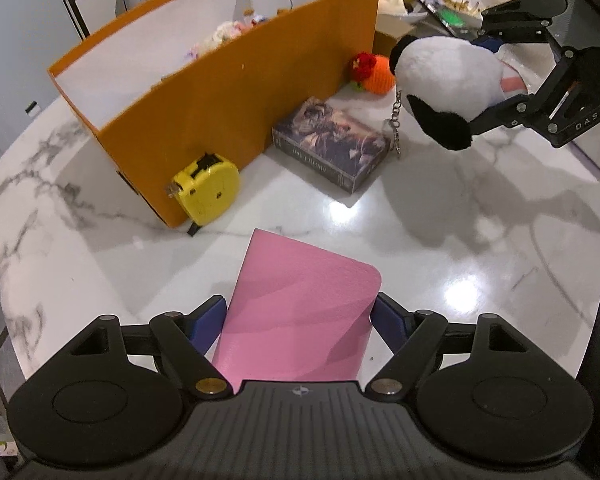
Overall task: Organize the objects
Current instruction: 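Hold the pink wallet in the left gripper while the right gripper holds the panda plush, then carry the pink wallet and panda plush over the orange box with both grippers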
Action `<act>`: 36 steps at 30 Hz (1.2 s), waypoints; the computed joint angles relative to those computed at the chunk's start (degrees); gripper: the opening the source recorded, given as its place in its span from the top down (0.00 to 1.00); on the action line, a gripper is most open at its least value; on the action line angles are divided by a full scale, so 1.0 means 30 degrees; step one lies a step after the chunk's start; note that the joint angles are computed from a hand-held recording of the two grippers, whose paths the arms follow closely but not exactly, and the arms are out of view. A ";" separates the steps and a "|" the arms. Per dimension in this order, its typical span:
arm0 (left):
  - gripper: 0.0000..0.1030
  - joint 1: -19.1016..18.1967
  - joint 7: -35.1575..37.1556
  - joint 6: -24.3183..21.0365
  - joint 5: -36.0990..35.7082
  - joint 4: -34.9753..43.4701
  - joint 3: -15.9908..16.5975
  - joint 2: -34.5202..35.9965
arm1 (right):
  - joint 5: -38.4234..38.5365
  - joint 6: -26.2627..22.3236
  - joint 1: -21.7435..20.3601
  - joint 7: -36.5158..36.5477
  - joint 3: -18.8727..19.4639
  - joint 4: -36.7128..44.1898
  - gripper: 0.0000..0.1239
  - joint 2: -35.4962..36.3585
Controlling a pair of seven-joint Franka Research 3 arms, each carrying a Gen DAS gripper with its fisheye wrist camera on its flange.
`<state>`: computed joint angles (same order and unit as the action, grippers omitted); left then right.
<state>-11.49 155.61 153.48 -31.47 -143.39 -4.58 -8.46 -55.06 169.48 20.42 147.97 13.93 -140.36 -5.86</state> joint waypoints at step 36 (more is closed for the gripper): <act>0.11 0.0514 -0.3605 0.0937 -0.0113 0.8403 -0.1807 0.3738 | 0.1779 -0.2285 0.0398 -0.4684 -0.1712 0.7093 0.44 0.2559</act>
